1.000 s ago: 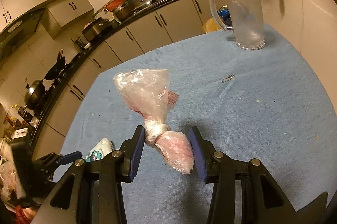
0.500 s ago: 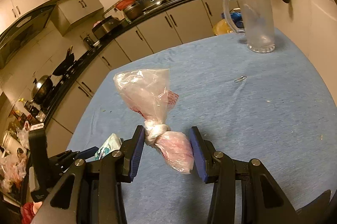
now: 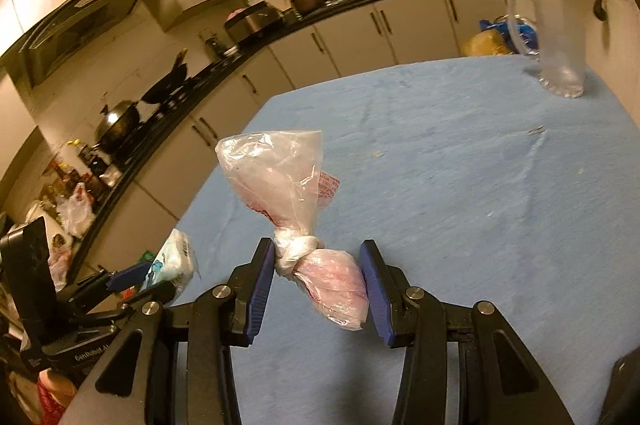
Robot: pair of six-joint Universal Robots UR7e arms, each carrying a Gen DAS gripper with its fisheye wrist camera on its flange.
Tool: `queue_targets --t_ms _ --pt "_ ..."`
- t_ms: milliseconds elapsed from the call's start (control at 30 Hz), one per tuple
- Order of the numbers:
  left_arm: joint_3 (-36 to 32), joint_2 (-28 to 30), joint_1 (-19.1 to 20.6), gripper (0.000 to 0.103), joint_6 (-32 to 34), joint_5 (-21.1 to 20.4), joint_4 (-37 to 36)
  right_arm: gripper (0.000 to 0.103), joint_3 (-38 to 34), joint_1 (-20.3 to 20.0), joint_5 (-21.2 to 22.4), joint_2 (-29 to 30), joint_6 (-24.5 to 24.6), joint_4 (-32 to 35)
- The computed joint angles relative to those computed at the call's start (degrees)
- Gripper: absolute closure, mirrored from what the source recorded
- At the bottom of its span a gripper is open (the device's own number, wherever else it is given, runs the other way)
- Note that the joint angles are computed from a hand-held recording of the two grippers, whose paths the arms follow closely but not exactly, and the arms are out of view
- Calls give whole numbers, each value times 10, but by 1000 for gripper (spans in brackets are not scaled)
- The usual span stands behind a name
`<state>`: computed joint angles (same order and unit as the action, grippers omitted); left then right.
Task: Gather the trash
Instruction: 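Lift the packet and bag and carry both tools over the red basket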
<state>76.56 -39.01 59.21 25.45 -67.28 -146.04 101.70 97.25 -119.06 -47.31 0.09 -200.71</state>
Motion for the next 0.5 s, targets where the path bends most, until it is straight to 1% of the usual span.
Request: queue_targets --t_ms 100,200,500 --pt "14 -22 10 45 -6 -4 -6 55 -6 12 4 17 3 -3" --pt "30 -41 18 45 0 1 -26 55 -17 22 15 36 9 3" --pt "39 -87 49 45 -3 -6 -31 55 -93 57 24 97 -3 66"
